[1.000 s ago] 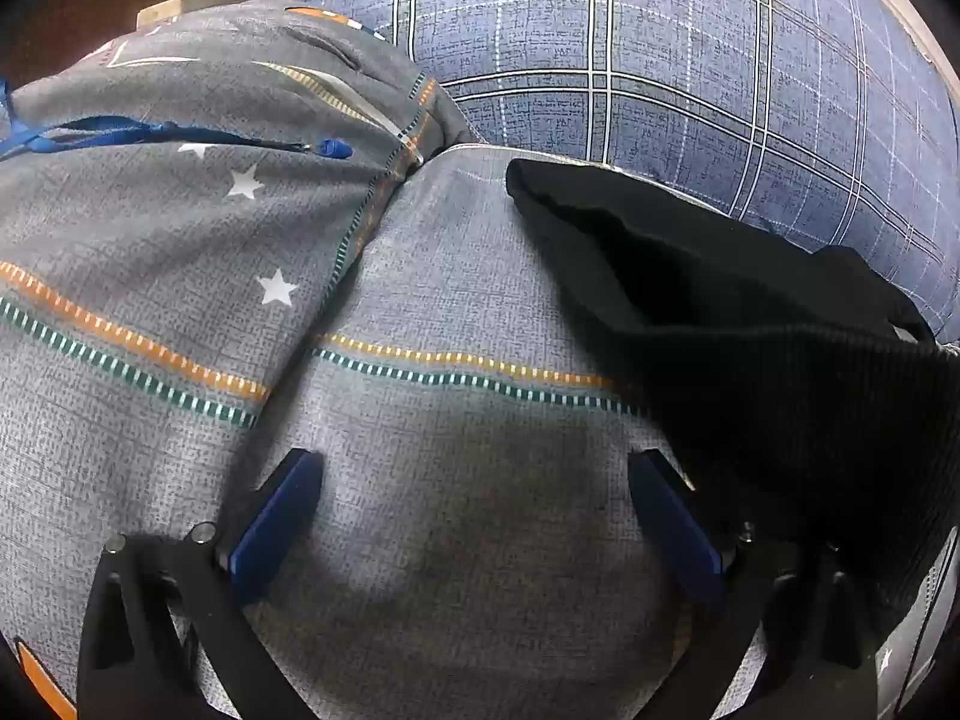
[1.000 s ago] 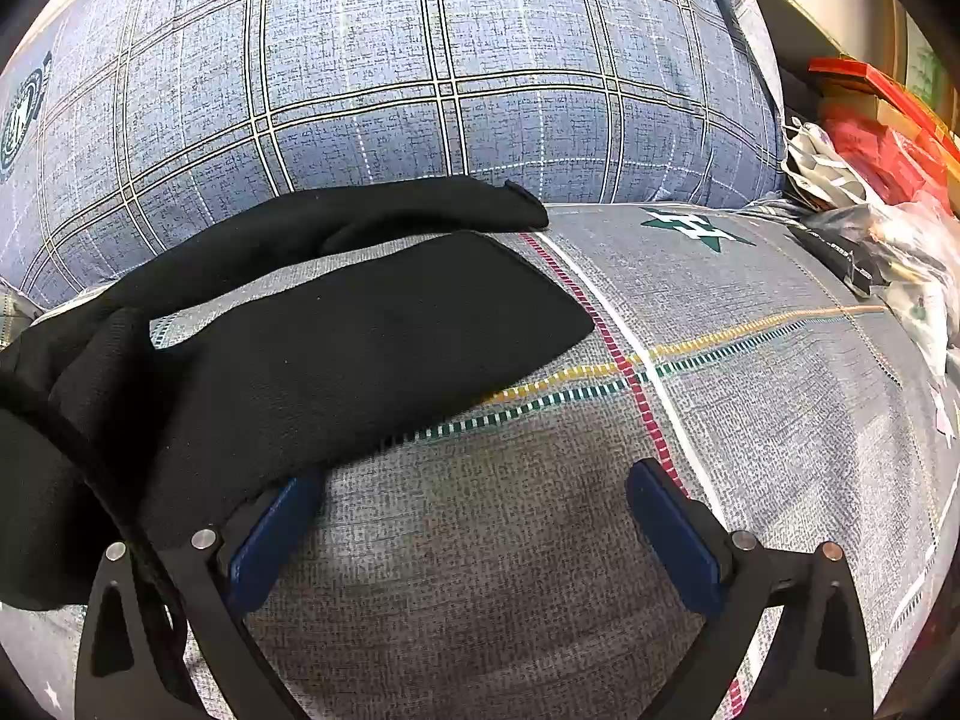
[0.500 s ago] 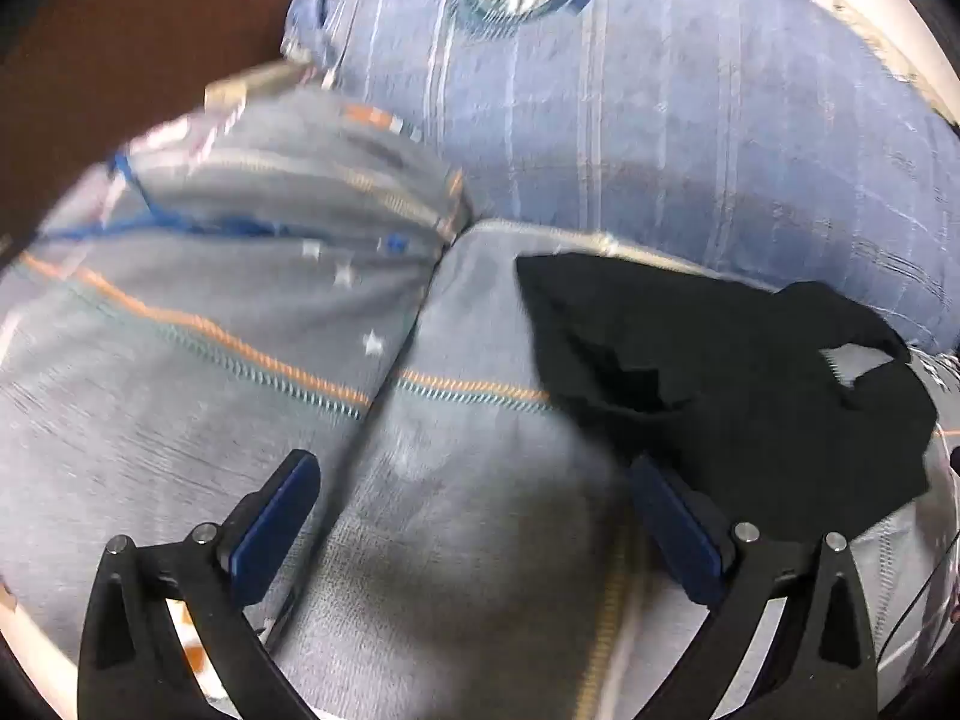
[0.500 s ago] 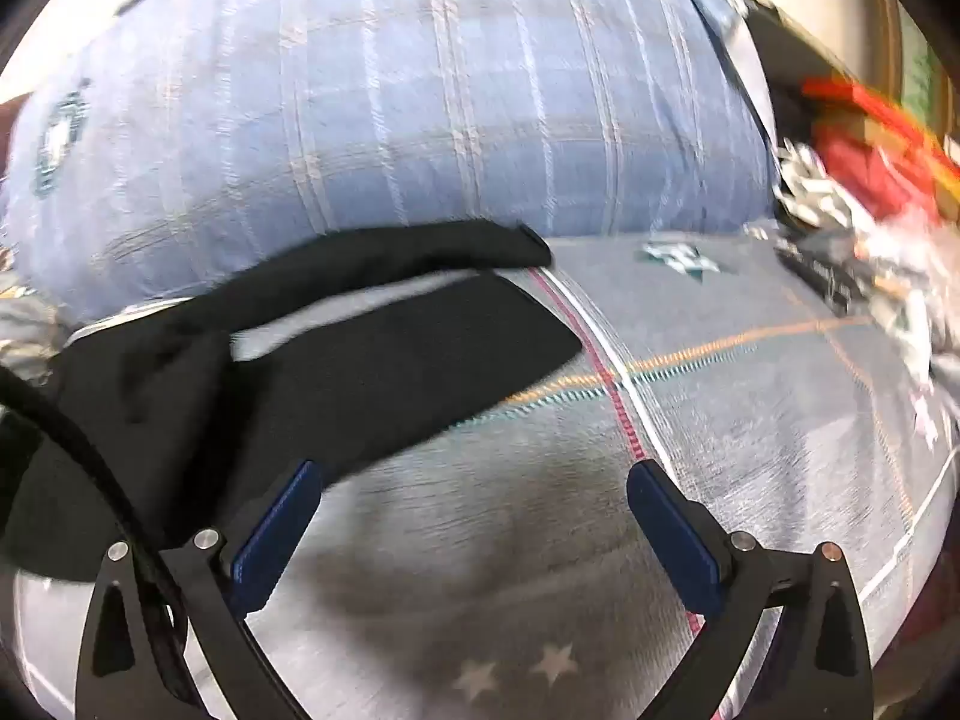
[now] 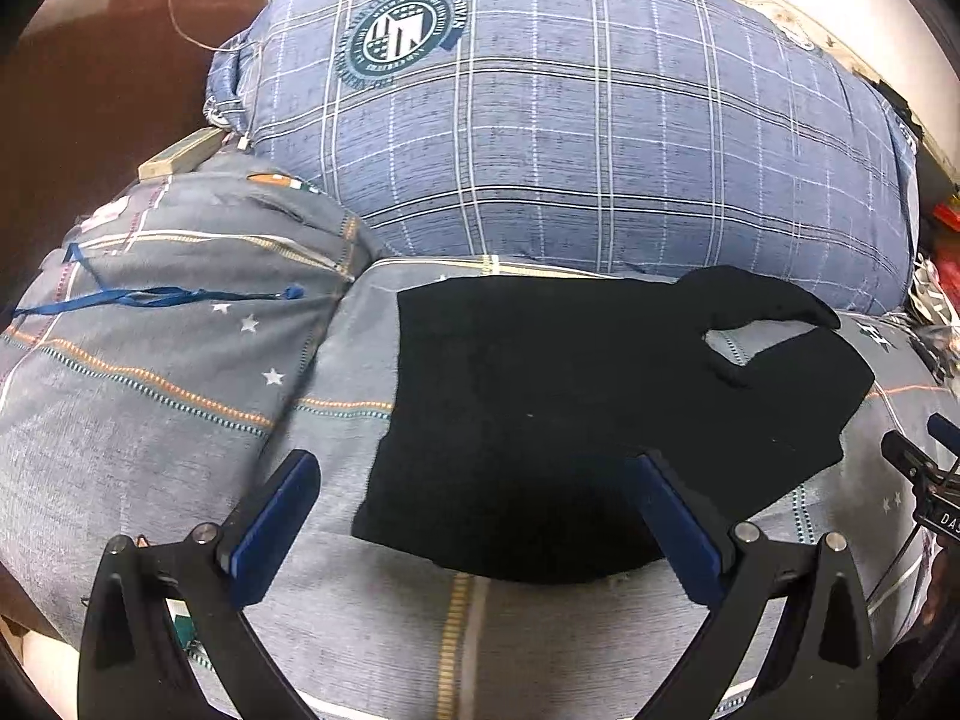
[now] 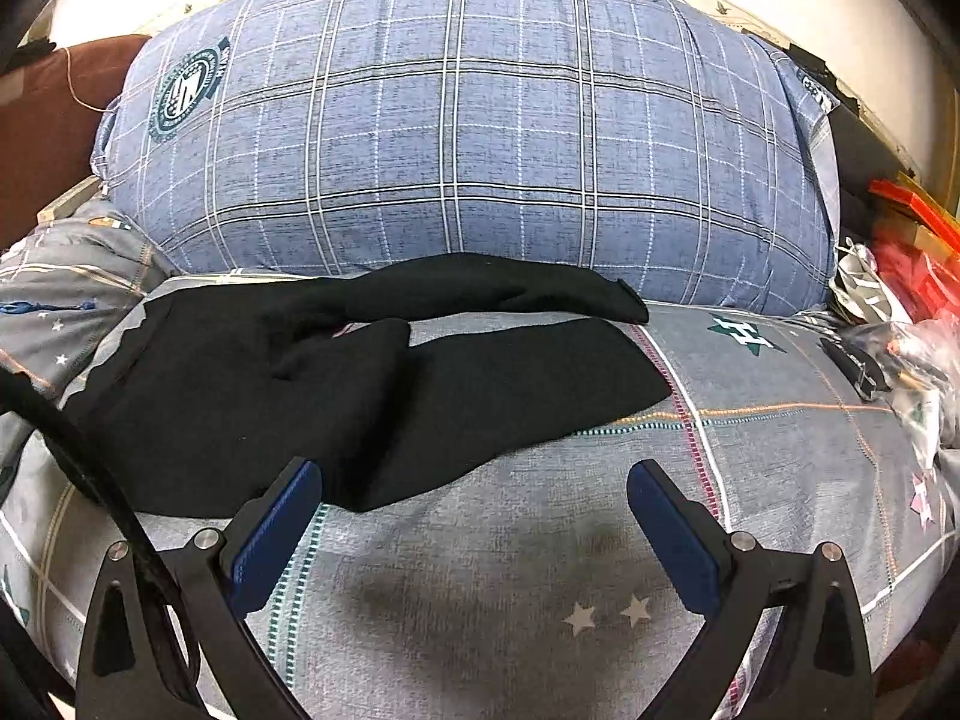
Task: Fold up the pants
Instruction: 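Move both grippers over the black pants to inspect them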
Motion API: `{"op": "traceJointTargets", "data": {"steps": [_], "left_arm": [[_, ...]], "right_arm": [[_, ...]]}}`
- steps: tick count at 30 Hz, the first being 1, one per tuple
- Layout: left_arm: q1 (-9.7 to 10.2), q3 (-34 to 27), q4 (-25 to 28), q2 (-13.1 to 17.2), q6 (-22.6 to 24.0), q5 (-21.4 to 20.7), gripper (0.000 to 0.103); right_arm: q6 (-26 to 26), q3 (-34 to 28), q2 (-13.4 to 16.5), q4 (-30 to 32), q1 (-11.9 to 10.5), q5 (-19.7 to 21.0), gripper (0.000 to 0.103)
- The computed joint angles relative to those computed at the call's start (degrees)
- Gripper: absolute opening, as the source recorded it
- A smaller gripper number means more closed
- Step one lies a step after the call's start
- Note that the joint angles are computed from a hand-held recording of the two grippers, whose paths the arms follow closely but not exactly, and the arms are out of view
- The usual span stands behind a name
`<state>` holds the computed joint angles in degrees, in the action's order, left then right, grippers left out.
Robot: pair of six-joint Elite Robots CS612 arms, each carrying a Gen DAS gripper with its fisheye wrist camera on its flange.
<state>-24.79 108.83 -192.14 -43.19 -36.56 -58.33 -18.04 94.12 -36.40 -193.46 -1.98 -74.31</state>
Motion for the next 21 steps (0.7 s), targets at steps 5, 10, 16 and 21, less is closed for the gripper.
{"op": "traceJointTargets", "data": {"steps": [5, 10, 16, 21], "left_arm": [[-0.38, -0.41, 0.57, 0.06, -0.16, -0.23, 0.103], [-0.36, -0.57, 1.35, 0.06, -0.42, -0.67, 0.103], [-0.42, -0.72, 1.85, 0.19, -0.71, -0.57, 0.103], [-0.31, -0.74, 2.11, 0.30, -0.97, -0.91, 0.103]], "right_arm": [[1.40, 0.08, -0.12, 0.91, -0.38, 1.81, 0.103], [1.78, 0.01, 0.04, 1.19, -0.29, 1.98, 0.103], [2.22, -0.30, 0.25, 2.19, -0.41, 2.23, 0.103], [2.12, -0.50, 0.44, 2.71, -0.49, 2.18, 0.103]]}}
